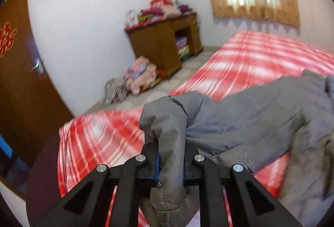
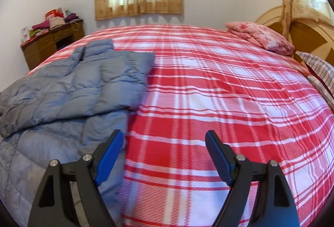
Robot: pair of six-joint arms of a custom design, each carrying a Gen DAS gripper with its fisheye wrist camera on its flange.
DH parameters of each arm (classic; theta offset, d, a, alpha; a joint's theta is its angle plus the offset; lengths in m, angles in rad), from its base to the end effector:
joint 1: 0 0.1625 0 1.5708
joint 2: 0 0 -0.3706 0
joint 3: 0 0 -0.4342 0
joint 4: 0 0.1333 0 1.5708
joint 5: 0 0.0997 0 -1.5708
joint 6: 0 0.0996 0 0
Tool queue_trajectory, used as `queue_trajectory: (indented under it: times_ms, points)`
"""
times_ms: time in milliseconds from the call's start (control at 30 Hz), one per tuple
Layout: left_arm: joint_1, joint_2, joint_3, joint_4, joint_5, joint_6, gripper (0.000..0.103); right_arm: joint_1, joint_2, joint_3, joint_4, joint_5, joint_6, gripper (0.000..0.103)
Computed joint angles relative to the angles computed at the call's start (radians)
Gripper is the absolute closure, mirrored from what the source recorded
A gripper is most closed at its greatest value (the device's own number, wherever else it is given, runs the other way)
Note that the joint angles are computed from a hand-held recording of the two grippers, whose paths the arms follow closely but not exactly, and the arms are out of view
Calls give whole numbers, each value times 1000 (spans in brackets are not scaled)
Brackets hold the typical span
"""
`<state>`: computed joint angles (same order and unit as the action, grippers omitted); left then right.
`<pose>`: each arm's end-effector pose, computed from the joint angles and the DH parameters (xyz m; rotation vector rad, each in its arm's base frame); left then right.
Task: Fold large clothes
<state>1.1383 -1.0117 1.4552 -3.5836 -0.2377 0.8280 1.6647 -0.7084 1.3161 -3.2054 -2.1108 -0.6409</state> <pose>-0.0478 -0.6524 0.3900 -0.0598 1.6815 -1.0909 0.1532 -0.7515 0.1968 0.4640 -2.1497 1.0173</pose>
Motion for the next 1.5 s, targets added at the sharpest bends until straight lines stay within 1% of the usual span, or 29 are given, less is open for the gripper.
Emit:
queue_trajectory:
  times_ms: [33,67,100,233,367,500,567,600,633,667,700,733,767,833,900,967,1033,1067,1100,1200,1267,1300,1333,1400,1433,1500]
  points:
    - [-18,24,-29,-34,-19,58,89,-1,3,-6,-6,-14,1,20]
    - [-32,41,-47,-46,-31,86,89,-4,1,-5,-11,-21,2,20]
    - [-50,53,-55,-29,-50,85,89,-6,3,-10,-12,-33,7,20]
    - [-113,82,-36,95,-133,-16,89,-13,-10,0,-2,-34,27,20]
    - [-163,147,-40,154,-203,-38,89,-17,-14,6,-4,-30,25,20]
    - [-190,201,-38,248,-291,-96,89,-18,-17,13,-9,-25,20,20]
    - [-205,236,-44,271,-319,-116,85,-17,-15,10,-7,-27,23,20]
    - [-208,244,-41,294,-339,-129,75,-18,-18,12,-4,-25,24,20]
    - [-213,261,-44,309,-348,-135,56,-18,-19,13,-1,-22,25,20]
    - [-218,285,-62,303,-347,-129,43,-18,-20,13,5,-20,24,20]
    - [-221,299,-64,278,-353,-120,20,-17,-21,13,10,-22,20,20]
    - [-223,310,-66,250,-369,-111,13,-15,-20,10,16,-31,10,20]
    - [-225,314,-64,240,-387,-118,13,-13,-19,9,13,-37,0,20]
    - [-228,313,-59,264,-402,-152,12,-6,-21,4,22,-52,-10,20]
    - [-229,293,-35,246,-421,-143,12,3,-27,-2,45,-57,-3,20]
    - [-226,286,-28,186,-407,-106,12,17,-39,-11,87,-47,12,20]
    - [-212,270,-20,138,-384,-90,11,32,-48,-31,154,-24,34,20]
    - [-199,266,-23,107,-360,-76,11,43,-47,-48,193,-12,45,16]
    - [-182,277,-47,59,-315,-40,11,50,-44,-61,220,-1,52,11]
    - [-125,311,-124,-5,-183,22,11,70,-17,-131,359,66,98,10]
    - [-86,358,-207,-82,-98,103,11,81,21,-197,456,116,133,11]
    - [-64,362,-221,-86,-68,98,11,87,45,-231,496,136,141,10]
    - [-47,357,-220,-69,-52,70,11,92,74,-268,537,150,144,10]
    - [-17,361,-229,-62,-18,41,11,100,129,-329,583,147,154,11]
    - [-8,361,-226,-51,-11,24,11,103,174,-383,620,139,178,11]
    - [10,386,-260,-72,16,48,11,98,232,-456,677,142,226,13]
